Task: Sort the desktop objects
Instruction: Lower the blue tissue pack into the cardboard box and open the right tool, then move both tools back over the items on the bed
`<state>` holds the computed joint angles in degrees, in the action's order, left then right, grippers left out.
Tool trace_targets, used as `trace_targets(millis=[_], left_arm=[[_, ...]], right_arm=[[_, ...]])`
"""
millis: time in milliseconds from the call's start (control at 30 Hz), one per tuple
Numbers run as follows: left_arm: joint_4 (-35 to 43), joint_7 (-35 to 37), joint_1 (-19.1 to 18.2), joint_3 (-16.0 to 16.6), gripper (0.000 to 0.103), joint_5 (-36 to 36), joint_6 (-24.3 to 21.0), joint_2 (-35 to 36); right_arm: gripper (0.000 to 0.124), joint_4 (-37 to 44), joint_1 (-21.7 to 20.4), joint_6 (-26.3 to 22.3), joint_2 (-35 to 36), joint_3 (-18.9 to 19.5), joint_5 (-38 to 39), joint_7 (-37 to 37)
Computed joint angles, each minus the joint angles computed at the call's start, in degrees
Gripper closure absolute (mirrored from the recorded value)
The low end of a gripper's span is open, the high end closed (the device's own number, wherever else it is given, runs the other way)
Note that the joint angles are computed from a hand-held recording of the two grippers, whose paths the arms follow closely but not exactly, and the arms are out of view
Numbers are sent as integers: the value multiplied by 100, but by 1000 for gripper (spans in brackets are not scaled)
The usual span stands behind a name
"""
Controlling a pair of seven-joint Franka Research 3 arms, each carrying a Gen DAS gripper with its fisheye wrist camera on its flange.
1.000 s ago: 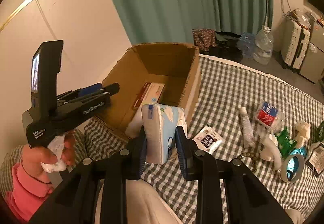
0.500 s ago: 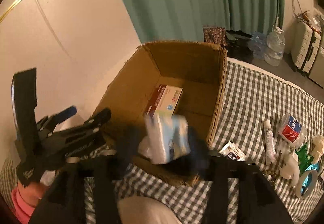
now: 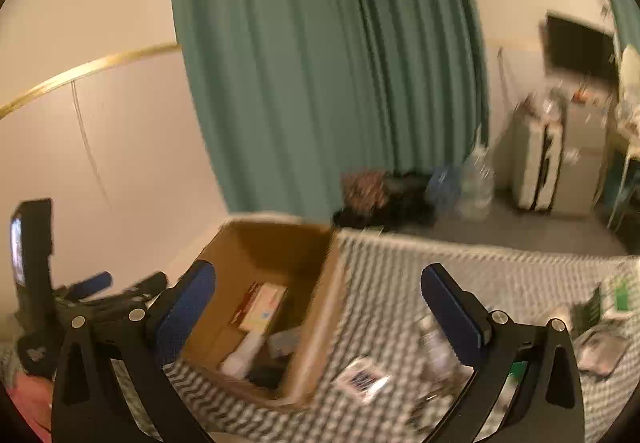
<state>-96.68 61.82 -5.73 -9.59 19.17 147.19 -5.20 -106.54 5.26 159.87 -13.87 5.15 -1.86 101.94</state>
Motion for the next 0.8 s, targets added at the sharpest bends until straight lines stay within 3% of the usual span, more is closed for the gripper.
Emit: trace_targets(millis=[133, 167, 300, 333, 500, 800], left_arm=[[39, 269, -197, -102, 0, -323, -90, -18], [66, 337, -261, -128, 0, -469, -163, 12], [145, 453, -481, -241, 0, -858, -391, 158], [163, 448, -543, -288, 0, -858, -436, 209], [490, 296, -866, -492, 0, -550, -691, 671], [1383, -119, -1517, -473, 0, 391, -1382, 1790]], right_arm=[[21, -476, -471, 185, -522, 113, -487, 471], [21, -528, -467, 47, -594, 48, -397, 428], [21, -667, -423, -1245, -803, -362, 275, 268], [21, -791, -478, -1333, -887, -419, 354, 303], [21, -1357, -1037, -1522, -1165, -428, -38, 473], [21, -1548, -1219, -2229, -755, -824, 352, 84]])
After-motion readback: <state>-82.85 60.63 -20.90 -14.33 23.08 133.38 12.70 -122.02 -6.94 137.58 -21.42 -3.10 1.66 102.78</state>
